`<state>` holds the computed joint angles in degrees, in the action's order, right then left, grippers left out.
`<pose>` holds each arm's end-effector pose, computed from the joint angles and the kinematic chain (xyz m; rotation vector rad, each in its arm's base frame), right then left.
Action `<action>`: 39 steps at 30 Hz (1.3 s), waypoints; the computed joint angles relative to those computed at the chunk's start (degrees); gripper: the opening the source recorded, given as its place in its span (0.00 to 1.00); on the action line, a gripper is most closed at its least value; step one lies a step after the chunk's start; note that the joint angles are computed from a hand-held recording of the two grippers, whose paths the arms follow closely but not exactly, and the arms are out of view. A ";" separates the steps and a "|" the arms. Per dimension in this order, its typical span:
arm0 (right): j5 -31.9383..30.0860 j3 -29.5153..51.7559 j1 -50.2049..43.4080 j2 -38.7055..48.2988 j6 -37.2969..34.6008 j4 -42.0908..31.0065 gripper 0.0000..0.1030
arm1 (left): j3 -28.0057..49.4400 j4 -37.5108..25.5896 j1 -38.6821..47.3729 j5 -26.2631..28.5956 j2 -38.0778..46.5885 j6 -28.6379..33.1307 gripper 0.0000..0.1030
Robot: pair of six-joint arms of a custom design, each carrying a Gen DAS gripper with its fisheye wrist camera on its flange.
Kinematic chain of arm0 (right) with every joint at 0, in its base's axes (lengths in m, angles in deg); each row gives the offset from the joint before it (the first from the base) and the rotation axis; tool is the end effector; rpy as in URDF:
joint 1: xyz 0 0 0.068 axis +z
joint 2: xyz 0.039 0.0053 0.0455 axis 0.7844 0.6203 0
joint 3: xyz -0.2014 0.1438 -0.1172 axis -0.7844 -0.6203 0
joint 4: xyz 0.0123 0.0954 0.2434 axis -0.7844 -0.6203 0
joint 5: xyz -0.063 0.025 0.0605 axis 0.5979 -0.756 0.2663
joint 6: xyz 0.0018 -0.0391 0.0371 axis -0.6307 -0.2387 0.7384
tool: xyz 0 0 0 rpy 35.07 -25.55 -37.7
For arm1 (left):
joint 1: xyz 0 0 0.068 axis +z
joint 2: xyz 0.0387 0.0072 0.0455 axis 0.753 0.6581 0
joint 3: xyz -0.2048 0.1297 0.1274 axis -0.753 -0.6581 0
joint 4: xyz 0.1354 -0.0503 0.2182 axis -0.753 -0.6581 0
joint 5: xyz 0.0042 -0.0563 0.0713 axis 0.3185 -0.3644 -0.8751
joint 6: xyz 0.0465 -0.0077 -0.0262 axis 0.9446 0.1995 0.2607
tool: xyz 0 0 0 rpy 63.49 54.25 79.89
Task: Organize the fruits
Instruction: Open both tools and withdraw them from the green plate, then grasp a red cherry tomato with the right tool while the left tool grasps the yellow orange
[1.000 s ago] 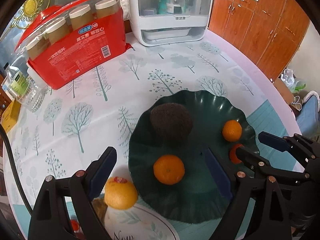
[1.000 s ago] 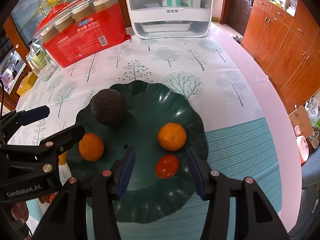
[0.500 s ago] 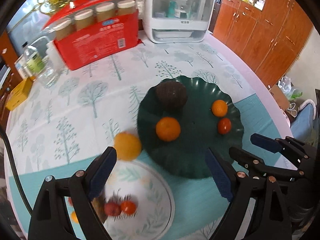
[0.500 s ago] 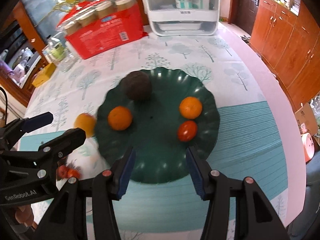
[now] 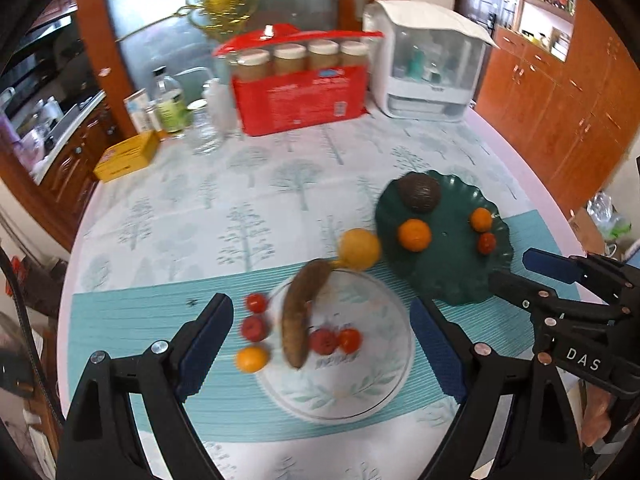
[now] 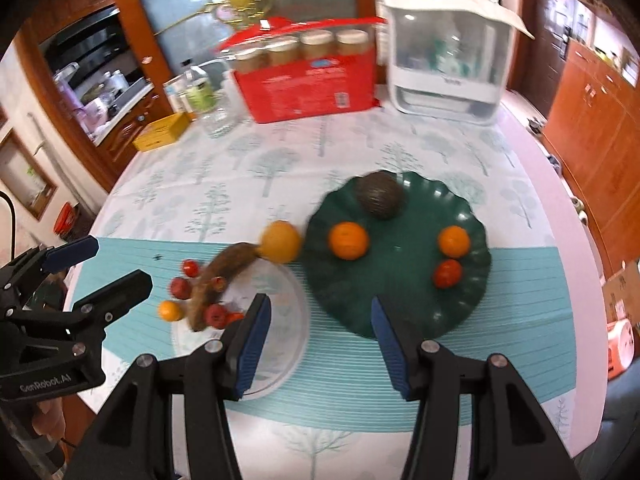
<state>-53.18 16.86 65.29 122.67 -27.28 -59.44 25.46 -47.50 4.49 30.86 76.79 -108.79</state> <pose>0.3448 0.0920 0.2813 -0.6295 2.5275 0.3181 0.2807 -0.2523 0.3067 -0.2564 2.5568 0.0711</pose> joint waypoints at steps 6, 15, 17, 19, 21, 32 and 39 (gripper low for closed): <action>1.59 -0.28 6.14 -0.88 3.12 -0.29 0.51 | -10.19 1.54 1.24 -1.07 -8.76 -0.08 0.87; 4.05 -2.16 13.02 2.09 11.36 1.16 0.51 | -29.37 10.84 7.75 4.54 -20.45 3.80 0.87; 4.72 -3.19 14.40 3.06 12.45 2.32 0.51 | -33.58 13.73 9.57 6.51 -21.84 5.65 0.87; 5.71 -4.14 15.75 4.55 13.42 3.59 0.51 | -36.92 16.74 10.98 8.32 -22.12 7.09 0.87; 6.31 -5.29 16.56 6.36 14.06 5.06 0.51 | -40.20 20.20 12.31 10.48 -22.15 8.41 0.87; 8.82 -8.15 17.27 12.80 13.59 9.89 0.37 | -49.24 35.47 16.24 19.78 -14.94 12.71 0.75; 9.33 -7.06 16.49 15.61 11.60 10.79 0.30 | -49.19 39.05 17.01 22.56 -11.07 13.45 0.68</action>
<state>-43.85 9.80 81.78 138.28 -15.68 -48.65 -23.72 -8.45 21.50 53.42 65.72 -95.34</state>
